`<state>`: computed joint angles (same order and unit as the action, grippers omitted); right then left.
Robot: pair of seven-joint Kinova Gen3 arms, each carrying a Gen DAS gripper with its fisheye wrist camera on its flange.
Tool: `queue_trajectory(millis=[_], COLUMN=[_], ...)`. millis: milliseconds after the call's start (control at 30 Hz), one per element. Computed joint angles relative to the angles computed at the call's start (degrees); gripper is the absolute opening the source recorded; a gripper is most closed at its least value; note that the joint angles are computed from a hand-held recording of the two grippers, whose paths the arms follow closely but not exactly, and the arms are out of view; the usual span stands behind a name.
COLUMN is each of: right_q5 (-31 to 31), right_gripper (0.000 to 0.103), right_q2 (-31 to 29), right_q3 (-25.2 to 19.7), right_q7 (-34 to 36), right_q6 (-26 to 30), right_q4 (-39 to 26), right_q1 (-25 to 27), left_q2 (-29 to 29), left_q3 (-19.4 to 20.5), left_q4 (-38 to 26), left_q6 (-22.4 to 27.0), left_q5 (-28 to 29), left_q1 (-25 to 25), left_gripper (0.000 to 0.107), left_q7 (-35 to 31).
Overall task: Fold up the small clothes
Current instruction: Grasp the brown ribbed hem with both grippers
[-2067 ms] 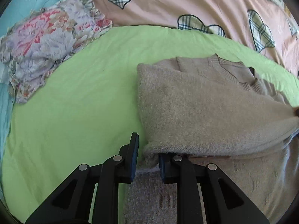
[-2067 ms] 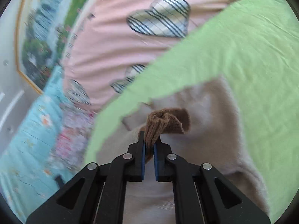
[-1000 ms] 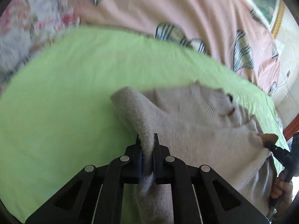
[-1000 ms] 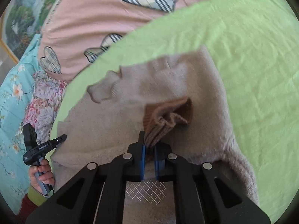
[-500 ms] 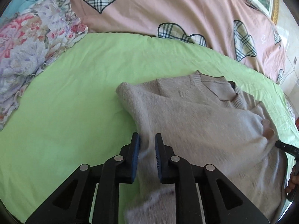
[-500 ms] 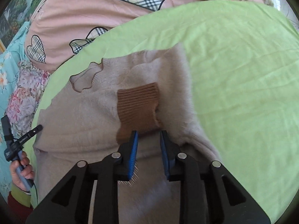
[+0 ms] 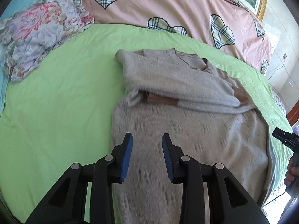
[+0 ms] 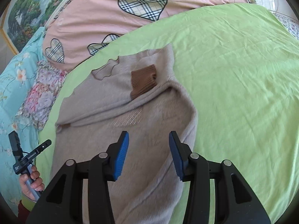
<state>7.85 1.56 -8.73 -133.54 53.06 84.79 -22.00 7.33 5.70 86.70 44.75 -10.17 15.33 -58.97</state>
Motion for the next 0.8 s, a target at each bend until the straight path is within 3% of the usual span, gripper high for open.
queue_trajectory(millis=[300,633,800], right_q5=[-1.4,-7.1,-3.0], right_gripper=[0.047,0.047,0.047], right_q2=[-1.1,9.3,13.5], right_q3=[-1.0,2.0,5.8], right_q7=[0.1,3.4,-1.4], right_q6=[-2.0,-8.8,-9.0], right_q4=[2.4,-4.8,-9.2], right_q1=[-0.6,0.9,-0.4], left_q2=[0.4,8.0,12.4], left_q3=[-0.1,-3.1,-3.8], left_q4=[1.6,-8.1,-14.2], left_q6=[0.6,4.2,7.8], left_q5=[-2.6,-5.0,-4.5], left_q1=[0.6,0.6,0.3], left_gripper=[0.037,0.038,0.039], left_q7=[1.6,6.6,4.6])
